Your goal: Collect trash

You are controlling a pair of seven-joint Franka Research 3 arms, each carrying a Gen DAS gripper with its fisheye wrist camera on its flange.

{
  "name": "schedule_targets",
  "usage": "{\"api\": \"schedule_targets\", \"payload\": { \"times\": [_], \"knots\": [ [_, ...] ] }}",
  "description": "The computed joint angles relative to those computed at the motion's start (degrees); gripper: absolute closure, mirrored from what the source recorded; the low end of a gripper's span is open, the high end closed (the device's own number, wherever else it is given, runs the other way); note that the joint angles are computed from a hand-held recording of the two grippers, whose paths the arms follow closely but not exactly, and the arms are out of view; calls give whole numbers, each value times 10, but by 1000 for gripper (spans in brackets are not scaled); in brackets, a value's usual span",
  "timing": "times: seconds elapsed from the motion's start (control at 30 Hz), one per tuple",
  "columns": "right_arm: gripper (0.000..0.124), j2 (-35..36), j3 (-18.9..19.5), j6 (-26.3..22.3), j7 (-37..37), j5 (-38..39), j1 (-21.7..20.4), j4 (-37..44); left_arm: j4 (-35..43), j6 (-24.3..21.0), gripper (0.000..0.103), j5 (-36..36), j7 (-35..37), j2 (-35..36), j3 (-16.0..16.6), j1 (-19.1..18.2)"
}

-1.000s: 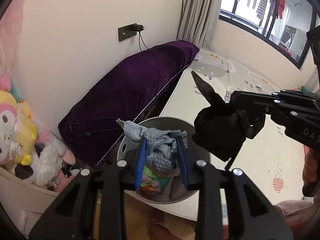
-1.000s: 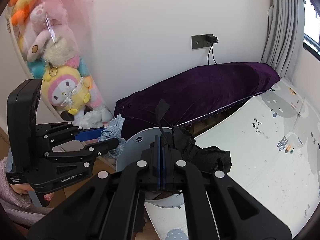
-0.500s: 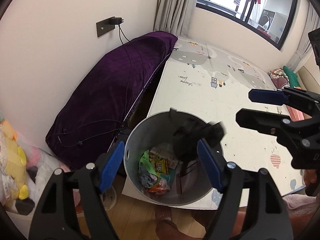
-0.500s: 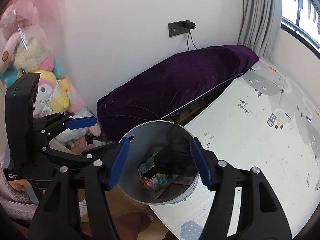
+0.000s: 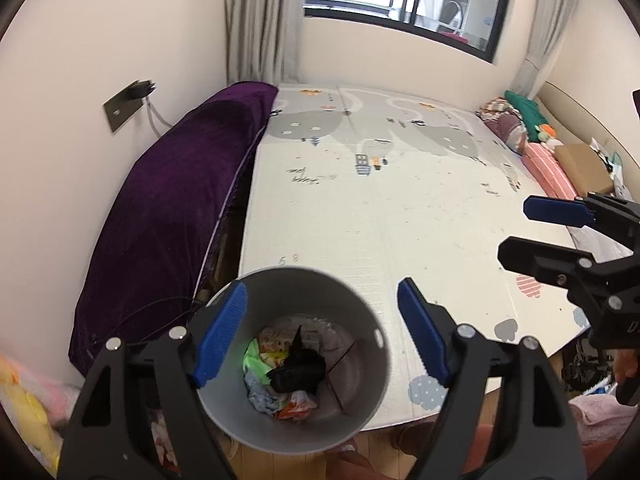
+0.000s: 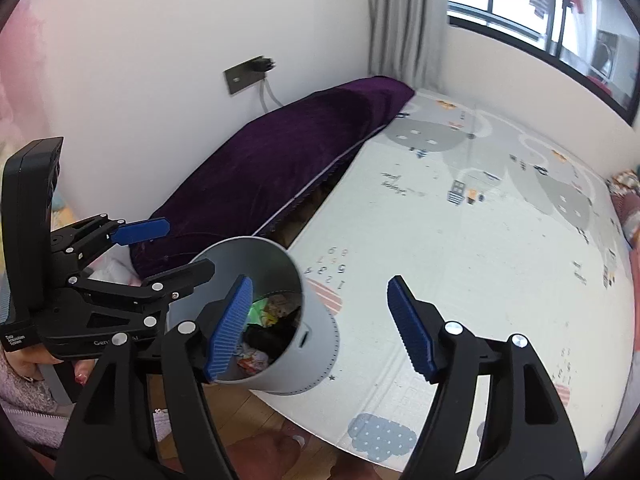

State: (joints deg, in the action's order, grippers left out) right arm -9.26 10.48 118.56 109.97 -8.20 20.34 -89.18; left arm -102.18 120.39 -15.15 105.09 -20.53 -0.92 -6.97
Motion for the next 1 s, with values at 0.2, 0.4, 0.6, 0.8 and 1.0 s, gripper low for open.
{"api": "schedule_targets", "payload": {
  "times": [0.2,0.4,0.6,0.8,1.0],
  "knots": [
    [49,-134,7,7,129,-87,-71,-121,60,9,22,-47,63,50,-29,-48],
    [45,-277,16,-34,211,-137,-179,-217,128,16,18,-73,98,101,-85,-94],
    [34,-395,-18,-83,190,-153,-269,-274,206,34,16,-42,66,166,-150,-145],
    [32,-441,-83,-78,99,-160,-328,-294,292,58,14,54,-25,243,-203,-207],
    [32,-435,-134,-54,19,-147,-371,-285,408,39,14,169,-128,335,-215,-280]
  ]
}}
